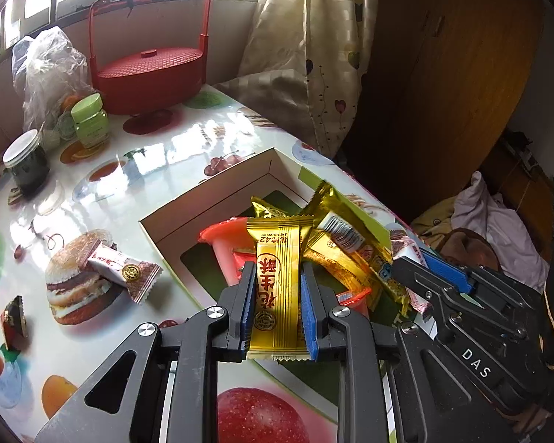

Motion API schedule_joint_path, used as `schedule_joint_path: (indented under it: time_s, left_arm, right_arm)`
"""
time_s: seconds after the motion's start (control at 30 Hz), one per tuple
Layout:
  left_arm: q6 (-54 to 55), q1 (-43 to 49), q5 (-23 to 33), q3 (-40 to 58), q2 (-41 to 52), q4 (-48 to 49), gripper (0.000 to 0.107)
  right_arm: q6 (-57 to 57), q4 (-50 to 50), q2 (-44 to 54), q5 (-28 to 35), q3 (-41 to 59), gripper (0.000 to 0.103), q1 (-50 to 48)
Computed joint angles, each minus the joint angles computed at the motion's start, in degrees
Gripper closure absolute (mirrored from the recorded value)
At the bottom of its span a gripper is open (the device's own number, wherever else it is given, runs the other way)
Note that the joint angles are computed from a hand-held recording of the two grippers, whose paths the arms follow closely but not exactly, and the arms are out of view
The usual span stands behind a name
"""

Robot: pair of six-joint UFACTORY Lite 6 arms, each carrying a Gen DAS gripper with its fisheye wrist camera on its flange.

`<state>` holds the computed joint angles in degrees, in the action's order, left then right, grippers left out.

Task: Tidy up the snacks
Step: 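Carry the white candy bar and gold packet over the green box, then lower both candies into the box and open both grippers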

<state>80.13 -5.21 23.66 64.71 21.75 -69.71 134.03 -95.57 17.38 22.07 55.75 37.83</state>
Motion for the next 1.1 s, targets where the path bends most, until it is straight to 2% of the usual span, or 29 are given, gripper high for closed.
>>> schedule_joint_path:
  time_s: [0.4, 0.63, 0.77, 1.1]
  left_arm:
    - [-2.4, -1.1, -1.2, 0.1, 0.7, 1.8, 0.082]
    - [-1.4, -0.9, -0.7, -1.2, -0.1, 0.6, 0.067]
    - [-0.7, -0.8, -0.9, -2.0, -0.9, -0.2, 0.067]
    - [3.4, -0.1, -0.3, -5.3, -4.3, -4.0, 0.063]
  right_arm:
    - [2.2, -2.5, -1.1, -0.6, -2.1, 0.085, 0.3]
    - [0.6, -0.5, -1.6, -0.2, -2.7, 0.082, 1.0]
    - [-0.7, 1.1, -1.4, 0.5, -2.7, 0.081, 1.7]
    - [-2.1, 3.5, -2.5, 2.0, -3.5, 0.067, 3.2]
